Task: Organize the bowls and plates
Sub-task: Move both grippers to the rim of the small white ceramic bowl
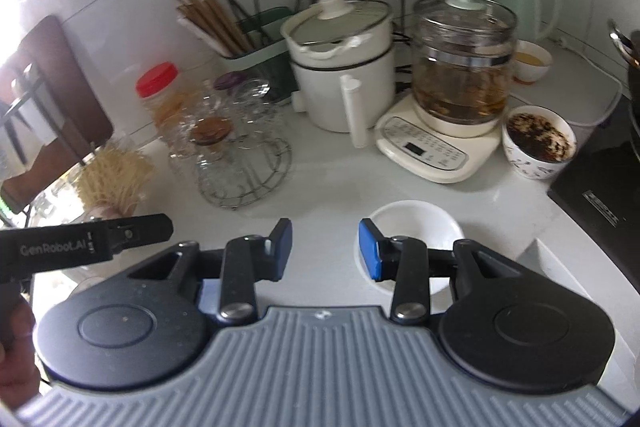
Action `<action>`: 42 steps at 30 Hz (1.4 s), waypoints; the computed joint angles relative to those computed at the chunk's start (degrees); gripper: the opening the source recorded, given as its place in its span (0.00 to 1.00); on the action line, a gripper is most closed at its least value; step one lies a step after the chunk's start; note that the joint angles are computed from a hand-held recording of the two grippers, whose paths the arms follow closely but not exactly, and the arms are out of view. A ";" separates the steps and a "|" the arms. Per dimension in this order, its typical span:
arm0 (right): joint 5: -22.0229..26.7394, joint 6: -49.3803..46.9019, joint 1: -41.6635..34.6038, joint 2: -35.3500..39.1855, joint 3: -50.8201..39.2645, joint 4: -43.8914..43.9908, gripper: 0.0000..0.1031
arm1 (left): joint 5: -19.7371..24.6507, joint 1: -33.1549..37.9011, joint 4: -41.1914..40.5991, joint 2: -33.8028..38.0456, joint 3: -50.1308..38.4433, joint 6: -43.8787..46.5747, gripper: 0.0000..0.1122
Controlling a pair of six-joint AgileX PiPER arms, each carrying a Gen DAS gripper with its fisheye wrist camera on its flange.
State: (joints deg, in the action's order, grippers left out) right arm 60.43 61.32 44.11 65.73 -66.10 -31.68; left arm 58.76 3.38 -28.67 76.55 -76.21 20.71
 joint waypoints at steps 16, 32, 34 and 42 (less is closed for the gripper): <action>-5.57 -11.68 -17.67 -1.07 3.10 12.02 0.39 | -2.21 -11.50 7.75 11.43 -10.21 -9.53 0.35; -10.06 -28.32 -38.41 5.30 3.65 30.69 0.64 | 2.36 -17.83 14.16 24.01 -21.64 -17.67 0.35; -10.40 -31.28 -41.00 6.28 4.14 34.35 0.64 | 3.27 -18.34 13.48 25.95 -23.39 -17.65 0.35; -10.15 -39.34 -47.96 11.44 5.15 43.47 0.63 | 6.58 -22.06 13.73 34.08 -29.19 -18.29 0.35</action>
